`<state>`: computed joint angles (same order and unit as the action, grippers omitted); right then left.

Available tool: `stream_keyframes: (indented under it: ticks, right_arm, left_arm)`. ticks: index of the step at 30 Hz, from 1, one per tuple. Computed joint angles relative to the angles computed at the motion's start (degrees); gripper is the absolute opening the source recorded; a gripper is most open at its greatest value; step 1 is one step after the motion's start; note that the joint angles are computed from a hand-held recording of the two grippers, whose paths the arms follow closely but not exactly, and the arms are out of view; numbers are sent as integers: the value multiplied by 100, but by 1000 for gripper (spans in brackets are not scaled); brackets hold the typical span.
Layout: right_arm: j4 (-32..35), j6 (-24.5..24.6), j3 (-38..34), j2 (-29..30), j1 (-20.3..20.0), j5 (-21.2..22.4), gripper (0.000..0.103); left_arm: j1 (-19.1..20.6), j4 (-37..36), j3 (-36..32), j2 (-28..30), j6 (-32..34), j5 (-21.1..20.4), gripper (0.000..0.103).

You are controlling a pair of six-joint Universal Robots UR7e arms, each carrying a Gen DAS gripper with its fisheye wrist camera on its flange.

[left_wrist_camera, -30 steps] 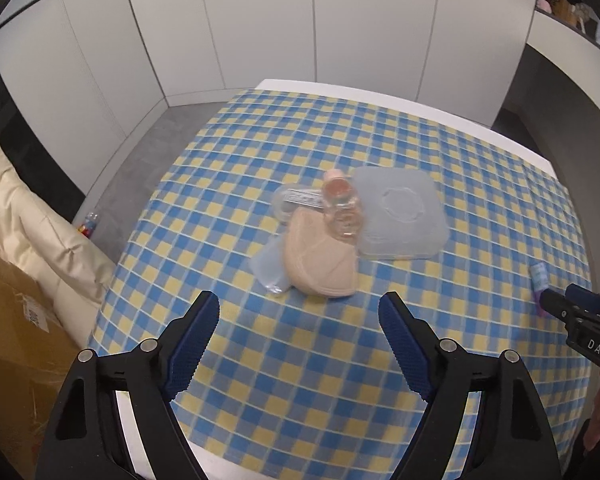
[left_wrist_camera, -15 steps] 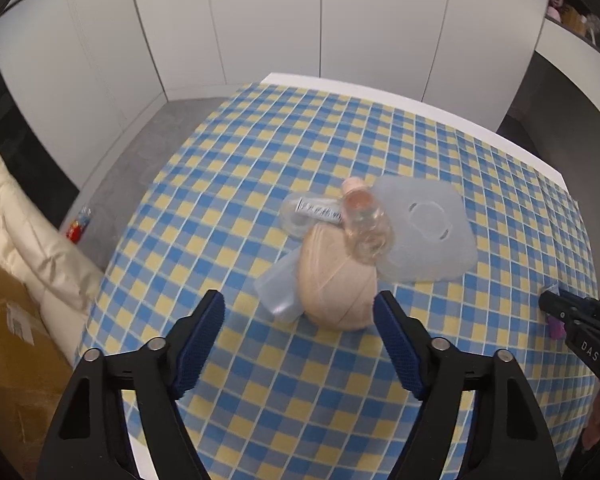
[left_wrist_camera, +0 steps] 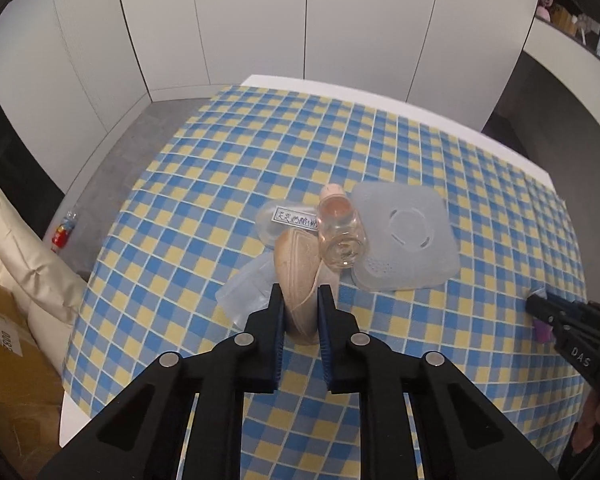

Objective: Organize objects
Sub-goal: 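Grasp the beige sponge with left tool while right tool grasps the pink bottle, then carry the beige sponge with left tool while right tool carries the pink bottle to the box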

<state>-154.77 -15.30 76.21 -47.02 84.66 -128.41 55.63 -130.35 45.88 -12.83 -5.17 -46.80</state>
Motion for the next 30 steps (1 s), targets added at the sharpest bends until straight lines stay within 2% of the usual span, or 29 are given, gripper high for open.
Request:
stream_keyframes:
  ticks: [12, 18, 30]
  right_arm:
    - [-174, 285, 193, -222, 290, 120, 19]
    - [-355, 450, 527, -515, 404, 191, 19]
    - [-655, 220, 810, -708, 723, -53, 19]
  left_arm:
    - [-196, -335, 669, -485, -65, -166, 13]
    - [-339, -482, 1040, -703, -68, -252, 13]
    - [-578, -614, 1448, -1039, -19, -308, 13]
